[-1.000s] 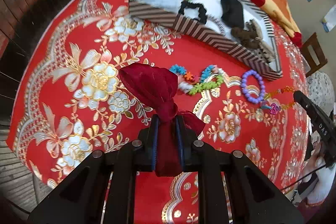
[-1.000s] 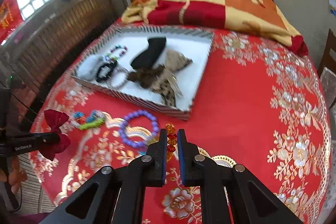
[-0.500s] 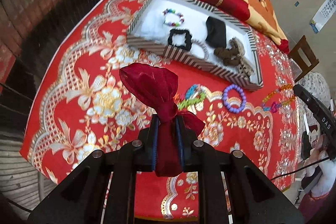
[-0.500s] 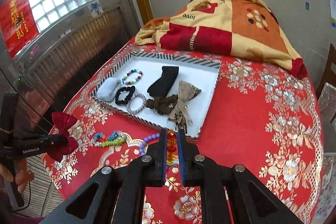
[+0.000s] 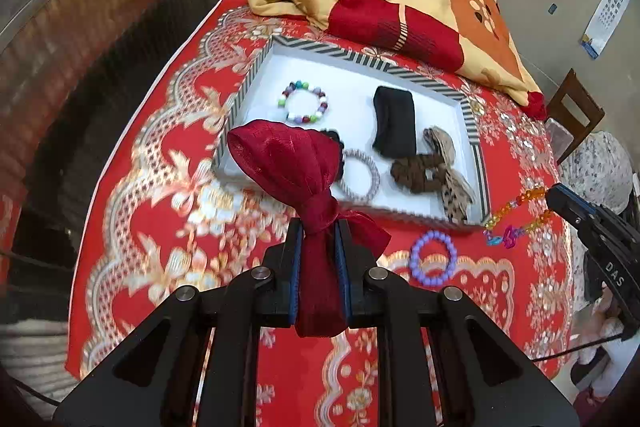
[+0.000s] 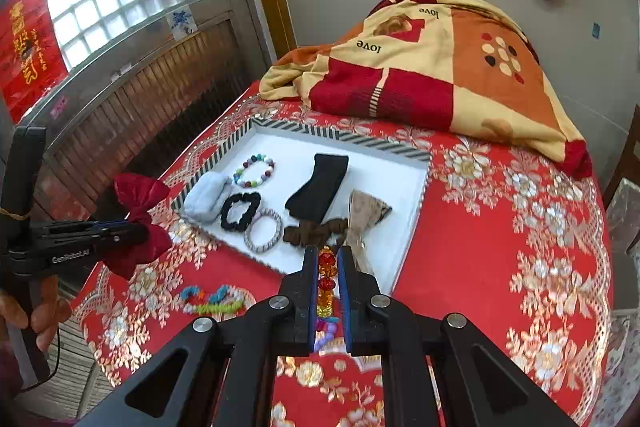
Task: Organize jewelry
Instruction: 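Carry the pouch and orange bracelet into the tray and open both grippers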
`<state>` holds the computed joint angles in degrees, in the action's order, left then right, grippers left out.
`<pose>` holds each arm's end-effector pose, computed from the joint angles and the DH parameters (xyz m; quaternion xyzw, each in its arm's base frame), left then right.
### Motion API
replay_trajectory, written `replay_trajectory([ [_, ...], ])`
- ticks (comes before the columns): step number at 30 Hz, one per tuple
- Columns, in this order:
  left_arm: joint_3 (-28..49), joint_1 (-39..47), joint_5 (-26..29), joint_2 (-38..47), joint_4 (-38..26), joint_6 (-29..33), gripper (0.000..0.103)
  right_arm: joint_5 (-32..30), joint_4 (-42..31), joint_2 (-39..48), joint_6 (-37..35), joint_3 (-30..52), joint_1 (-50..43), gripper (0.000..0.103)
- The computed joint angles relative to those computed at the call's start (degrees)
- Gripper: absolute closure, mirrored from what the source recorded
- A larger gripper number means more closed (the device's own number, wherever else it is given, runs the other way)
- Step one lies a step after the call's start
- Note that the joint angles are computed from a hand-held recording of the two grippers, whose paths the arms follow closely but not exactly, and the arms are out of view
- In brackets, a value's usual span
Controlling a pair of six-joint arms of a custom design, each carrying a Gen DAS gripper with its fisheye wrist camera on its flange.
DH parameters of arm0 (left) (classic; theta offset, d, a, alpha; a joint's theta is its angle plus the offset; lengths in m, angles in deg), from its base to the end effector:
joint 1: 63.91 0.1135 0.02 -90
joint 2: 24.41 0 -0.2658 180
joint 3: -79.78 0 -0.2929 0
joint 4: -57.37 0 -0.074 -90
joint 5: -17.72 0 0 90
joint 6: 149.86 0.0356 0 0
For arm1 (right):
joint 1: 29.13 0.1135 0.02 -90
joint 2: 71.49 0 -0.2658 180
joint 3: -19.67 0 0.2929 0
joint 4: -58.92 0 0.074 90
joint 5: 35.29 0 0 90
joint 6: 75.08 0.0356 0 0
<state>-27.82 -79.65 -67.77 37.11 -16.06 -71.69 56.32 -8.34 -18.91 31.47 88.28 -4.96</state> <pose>0.2219 -0.0655 0.3053 0.0424 0.9698 -0.0936 0.2211 0.1907 0.0845 0.3200 -0.0580 0.9414 0.1030 0.3158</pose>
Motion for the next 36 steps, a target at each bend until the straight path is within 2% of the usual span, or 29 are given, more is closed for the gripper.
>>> replay_trajectory([
  [8,5.96,-0.40,-1.74,12.35,5.76,2.49,0.089,-1.41,4.73,11.41,-3.03,5.52,-3.92,0.094],
  [17,14.84,-0.39,-2.66,26.55,8.58,4.68,0.089,-4.15,9.87,26.72,-5.26,13.38,-7.49,0.094],
  [27,23.91,-1.60,-2.21,39.65,9.96,4.72,0.089,-7.76,13.57,38.50,-5.30,17.16,-11.63,0.094],
  [36,28.40,-1.69,-1.92,47.62,10.49,3.53,0.089,-5.06,13.19,45.93,-6.45,18.84,-16.23,0.094],
])
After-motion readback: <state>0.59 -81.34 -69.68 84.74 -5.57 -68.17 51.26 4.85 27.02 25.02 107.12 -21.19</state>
